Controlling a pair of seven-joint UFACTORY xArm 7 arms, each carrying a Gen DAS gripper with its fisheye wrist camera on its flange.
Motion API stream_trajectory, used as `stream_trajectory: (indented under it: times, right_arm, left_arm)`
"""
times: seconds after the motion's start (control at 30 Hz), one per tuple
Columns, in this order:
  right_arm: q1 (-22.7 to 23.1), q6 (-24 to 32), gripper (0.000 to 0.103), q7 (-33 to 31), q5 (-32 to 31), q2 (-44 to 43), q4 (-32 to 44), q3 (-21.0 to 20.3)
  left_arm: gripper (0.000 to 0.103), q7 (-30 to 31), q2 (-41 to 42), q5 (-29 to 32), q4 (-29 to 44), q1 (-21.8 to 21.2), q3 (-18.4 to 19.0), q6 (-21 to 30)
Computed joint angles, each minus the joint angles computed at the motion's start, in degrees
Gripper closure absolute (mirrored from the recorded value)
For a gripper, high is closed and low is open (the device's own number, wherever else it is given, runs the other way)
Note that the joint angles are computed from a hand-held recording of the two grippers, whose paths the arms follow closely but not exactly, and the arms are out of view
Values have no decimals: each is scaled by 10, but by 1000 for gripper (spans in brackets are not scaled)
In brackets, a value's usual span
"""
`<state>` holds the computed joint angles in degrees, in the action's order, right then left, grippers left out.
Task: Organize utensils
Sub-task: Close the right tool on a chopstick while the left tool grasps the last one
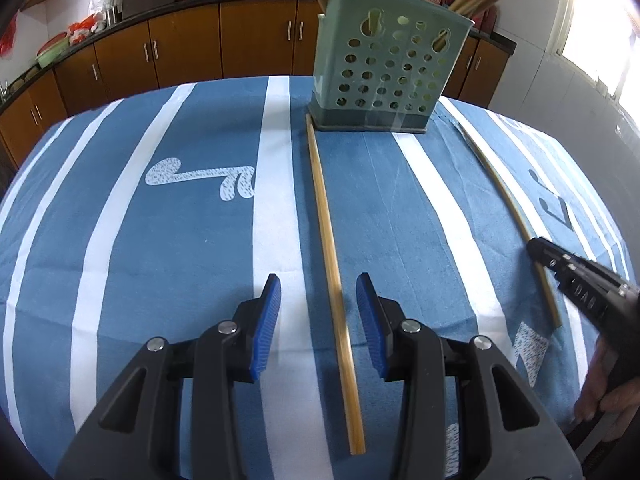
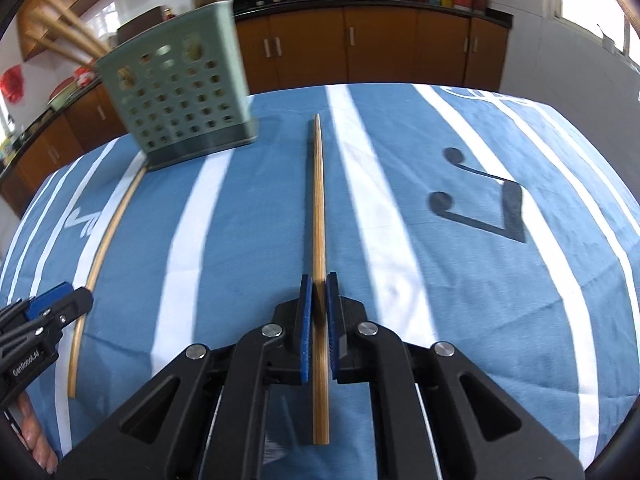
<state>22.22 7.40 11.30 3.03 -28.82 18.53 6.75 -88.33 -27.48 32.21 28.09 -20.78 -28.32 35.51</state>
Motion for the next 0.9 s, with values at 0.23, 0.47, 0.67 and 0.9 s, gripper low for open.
stream_trajectory:
  times: [0.23, 0.47, 0.67, 0.9]
  right_arm:
    - [-1, 1, 95, -14, 4, 0, 0, -13]
    - [5, -3, 95, -34, 8, 12, 8, -22]
    - [2, -15, 95, -48, 5, 45, 32, -17]
    - [8, -17, 95, -73, 14, 54, 38, -29]
  left_arm:
    - [95, -11, 24, 26, 25, 0, -11, 51]
    - [95, 4, -28, 2, -15, -8, 33, 66]
    - [95, 35, -59, -9, -43, 25, 48, 36]
    - [82, 69, -81, -30, -60, 46, 42, 13]
